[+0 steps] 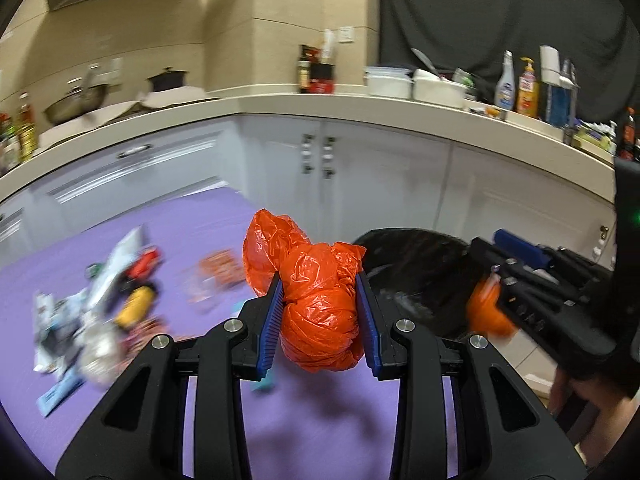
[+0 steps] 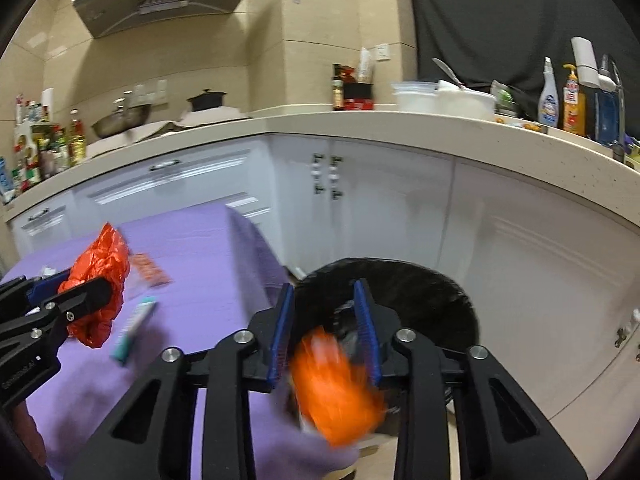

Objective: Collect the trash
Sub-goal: 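Carry both orange items to the black bin and open both tools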

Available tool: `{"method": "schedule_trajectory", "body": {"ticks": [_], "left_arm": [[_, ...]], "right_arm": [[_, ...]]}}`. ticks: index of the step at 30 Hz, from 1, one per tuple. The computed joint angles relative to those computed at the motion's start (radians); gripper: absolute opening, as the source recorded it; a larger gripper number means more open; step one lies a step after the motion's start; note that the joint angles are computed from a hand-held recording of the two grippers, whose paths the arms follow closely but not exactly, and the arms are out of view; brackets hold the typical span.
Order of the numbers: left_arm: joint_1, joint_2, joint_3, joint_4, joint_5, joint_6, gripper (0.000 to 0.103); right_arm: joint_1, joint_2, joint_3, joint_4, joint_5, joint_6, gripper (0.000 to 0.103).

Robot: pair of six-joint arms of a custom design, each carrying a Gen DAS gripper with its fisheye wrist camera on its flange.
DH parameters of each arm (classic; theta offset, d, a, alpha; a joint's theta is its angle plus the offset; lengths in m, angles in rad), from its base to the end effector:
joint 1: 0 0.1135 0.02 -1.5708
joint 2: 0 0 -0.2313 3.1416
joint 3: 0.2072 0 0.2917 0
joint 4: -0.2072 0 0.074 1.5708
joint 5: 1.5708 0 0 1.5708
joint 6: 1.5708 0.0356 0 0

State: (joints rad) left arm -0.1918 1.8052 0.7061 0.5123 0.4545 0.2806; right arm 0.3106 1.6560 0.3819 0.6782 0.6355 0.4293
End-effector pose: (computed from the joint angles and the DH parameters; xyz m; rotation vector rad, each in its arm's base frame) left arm 0.3358 -0.0811 0.0528 0.7465 1.9861 -0.4364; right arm 0.2592 0.0610 0.0309 0.4707 1.9925 -0.2319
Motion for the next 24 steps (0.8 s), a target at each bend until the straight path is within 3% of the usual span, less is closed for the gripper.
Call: {"method": "schedule_trajectory", "body": {"ticks": [6,7,8,11,17,24], "left_arm": [[-0.166,0.159,0.178,-0.071,-0.102,0.004,0.038],[-0.188,0.18,0.202,-0.083,-0.122,0.009,0.057],[-0.2,0.191,0.215,-0.093,-0.131,0.014,0.069],[-0.225,0.216,0.238,-0.097,-0.128,0.013,0.077],[-0.217,0.205,0.218,-0.07,-0.135,0.002,0.08],[-0.103,0.105,0.113,-0.035,-0.11,-0.003,0.08]], "right_arm": [[-0.158,0.133,0.019,0.107,-0.121,0.006,0.029],[-0.171,0.13,0.007,0.12,-0.129,0.01,0.03],[-0.175,0.124,-0.001,0.124,-0.127,0.013,0.03],[-0.185,0.11,-0.025,0.132,-0.127,0.024,0.03],[-0.183,0.08,-0.059,0.126,-0.125,0.052,0.035],[-0.087,0.002,-0.064,0.062,-0.085,0.093,0.041]]}}
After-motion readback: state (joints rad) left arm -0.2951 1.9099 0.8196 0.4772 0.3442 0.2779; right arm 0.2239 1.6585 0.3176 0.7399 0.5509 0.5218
